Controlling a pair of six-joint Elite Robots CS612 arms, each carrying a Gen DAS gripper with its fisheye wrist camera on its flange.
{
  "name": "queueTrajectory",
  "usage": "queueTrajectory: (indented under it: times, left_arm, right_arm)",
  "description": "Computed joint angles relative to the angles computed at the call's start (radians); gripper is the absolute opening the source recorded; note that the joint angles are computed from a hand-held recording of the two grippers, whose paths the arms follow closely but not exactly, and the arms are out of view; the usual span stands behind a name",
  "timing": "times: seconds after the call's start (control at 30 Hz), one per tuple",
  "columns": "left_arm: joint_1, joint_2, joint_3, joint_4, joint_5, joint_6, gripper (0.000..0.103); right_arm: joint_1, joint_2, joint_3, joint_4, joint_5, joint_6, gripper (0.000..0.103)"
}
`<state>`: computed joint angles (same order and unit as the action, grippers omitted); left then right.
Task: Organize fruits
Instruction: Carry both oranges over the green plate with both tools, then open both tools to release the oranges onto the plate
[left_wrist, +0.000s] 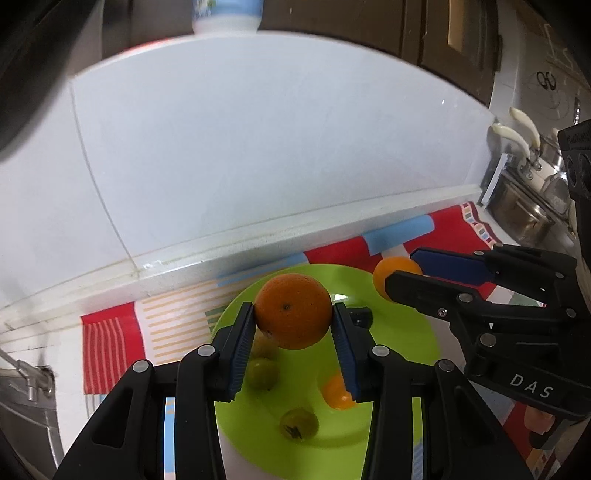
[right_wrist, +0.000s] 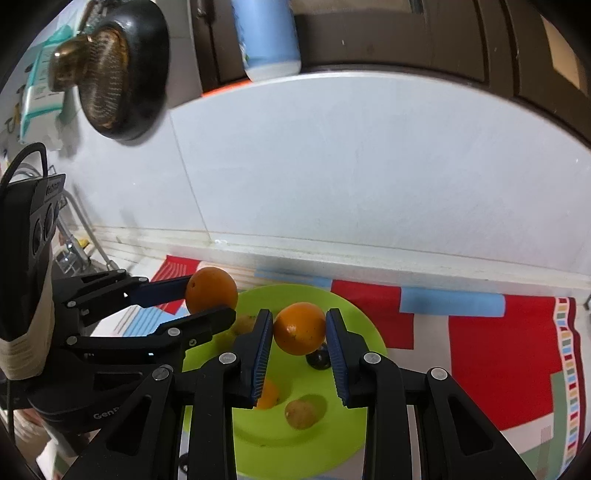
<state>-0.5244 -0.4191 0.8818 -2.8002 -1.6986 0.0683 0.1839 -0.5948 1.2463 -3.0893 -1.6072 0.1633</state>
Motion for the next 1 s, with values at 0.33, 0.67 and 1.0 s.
queueTrajectory:
  times: [0.33, 0.67, 1.0]
  left_arm:
    - [0.0, 0.071, -0.127, 0.131, 0.001, 0.03, 0.041]
    - [0.0, 0.105, -0.187, 0.196, 0.003, 0.044, 0.043]
    - [-0.002, 0.047, -0.082, 0.103, 0.053, 0.025, 0.058]
  right_arm:
    - [-0.016, 0.05, -0.071, 0.086, 0.023, 0.017, 0.031]
    - [-0.026, 0.082, -0.114, 0.125, 0.044, 0.032, 0.031]
    - [-0.017, 0.056, -0.077, 0.084, -0.003, 0.033, 0.037]
